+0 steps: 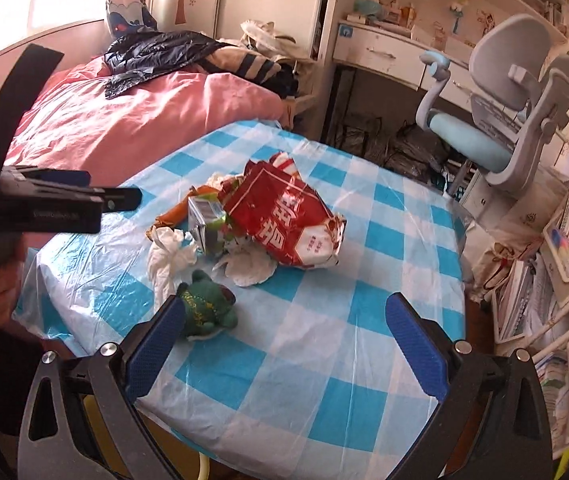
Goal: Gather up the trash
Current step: 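Grasp a white tissue with the left tool while the right tool grasps the green plush toy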
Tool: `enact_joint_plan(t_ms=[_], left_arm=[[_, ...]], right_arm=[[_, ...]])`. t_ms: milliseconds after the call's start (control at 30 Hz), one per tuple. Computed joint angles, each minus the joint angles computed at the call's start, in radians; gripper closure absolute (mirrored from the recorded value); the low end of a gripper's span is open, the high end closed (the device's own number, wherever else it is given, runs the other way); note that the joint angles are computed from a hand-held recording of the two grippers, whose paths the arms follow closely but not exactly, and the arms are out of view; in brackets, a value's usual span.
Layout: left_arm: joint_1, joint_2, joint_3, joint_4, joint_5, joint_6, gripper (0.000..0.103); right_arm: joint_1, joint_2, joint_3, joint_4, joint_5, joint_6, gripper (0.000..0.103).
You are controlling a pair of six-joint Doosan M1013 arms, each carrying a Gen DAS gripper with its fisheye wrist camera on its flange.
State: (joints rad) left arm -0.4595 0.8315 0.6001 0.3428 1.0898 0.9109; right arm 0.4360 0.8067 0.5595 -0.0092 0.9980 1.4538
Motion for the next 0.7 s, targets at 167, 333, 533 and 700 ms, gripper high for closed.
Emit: enact_joint_plan(t_ms=[167,333,533,700], left_arm=[[-0.005,0.078,-0.119,-0.088,0.078,0.102,0.020],[0.027,0.123,-0.189,-0.263,0.158,0.139,0.088],[0.043,0.028,-0.057,-0.272,0.051,0.162,0.097],[0.050,-0.059,0.058,-0.222,-0.045,0.178,0.097]], right_arm=[[-0.002,0.021,-0.031,0.037,0.058,-0.025,0.006],[0.002,0.063,-0.099,0.068,0.138,-0.062,0.006],[0.006,0.123,-0.207,0.143,0.220,-0.073,0.006],[0.011,0.209,-0.362,0.173,0.339,-0.045,0.008]])
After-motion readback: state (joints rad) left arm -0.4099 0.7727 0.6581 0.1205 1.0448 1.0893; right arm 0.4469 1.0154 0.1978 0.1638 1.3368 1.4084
